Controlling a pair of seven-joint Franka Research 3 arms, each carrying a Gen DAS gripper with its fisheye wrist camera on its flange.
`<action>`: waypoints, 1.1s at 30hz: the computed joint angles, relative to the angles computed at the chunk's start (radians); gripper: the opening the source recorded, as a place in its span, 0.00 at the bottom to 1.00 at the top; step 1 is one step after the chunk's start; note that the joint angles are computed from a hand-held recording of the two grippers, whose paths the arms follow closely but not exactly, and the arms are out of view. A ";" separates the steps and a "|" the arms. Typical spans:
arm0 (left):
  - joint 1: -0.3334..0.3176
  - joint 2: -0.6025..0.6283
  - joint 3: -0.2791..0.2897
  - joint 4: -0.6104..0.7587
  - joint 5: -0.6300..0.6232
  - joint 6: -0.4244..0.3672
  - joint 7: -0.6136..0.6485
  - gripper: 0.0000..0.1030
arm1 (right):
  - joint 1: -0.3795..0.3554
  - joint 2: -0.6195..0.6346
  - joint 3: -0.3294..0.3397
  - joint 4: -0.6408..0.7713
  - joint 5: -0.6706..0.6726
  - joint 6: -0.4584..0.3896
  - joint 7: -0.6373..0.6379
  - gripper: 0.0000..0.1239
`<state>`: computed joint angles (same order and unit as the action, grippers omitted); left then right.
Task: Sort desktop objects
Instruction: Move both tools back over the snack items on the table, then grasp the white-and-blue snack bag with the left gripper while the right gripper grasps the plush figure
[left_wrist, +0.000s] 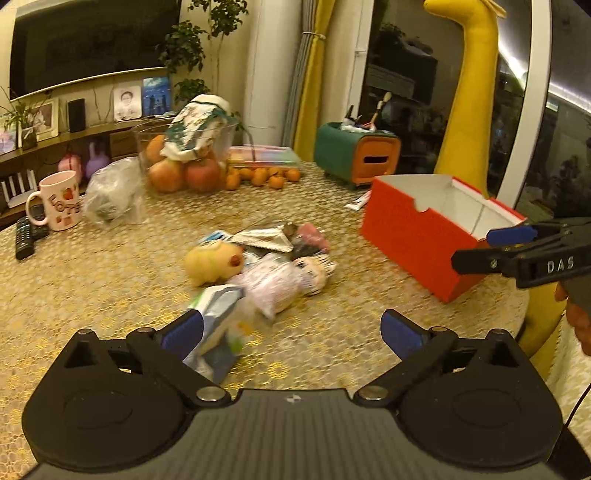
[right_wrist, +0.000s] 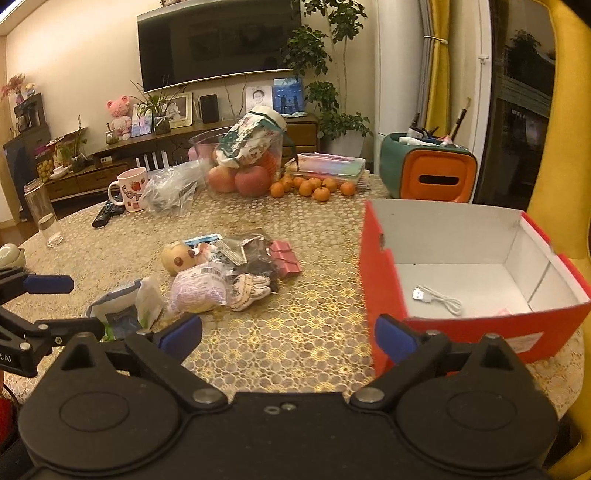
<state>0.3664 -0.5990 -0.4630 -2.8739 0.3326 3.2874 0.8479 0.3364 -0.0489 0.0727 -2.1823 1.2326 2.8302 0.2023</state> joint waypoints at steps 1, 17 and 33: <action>0.008 0.000 -0.001 -0.005 0.004 0.005 0.006 1.00 | 0.003 0.008 0.003 0.007 -0.004 0.004 0.003 0.81; 0.218 0.118 -0.131 0.017 -0.023 0.026 0.101 1.00 | 0.013 0.215 0.098 0.152 -0.165 0.135 0.108 0.80; 0.457 0.182 -0.367 0.062 -0.086 0.055 0.154 0.99 | 0.053 0.430 0.067 0.334 -0.577 0.158 0.602 0.67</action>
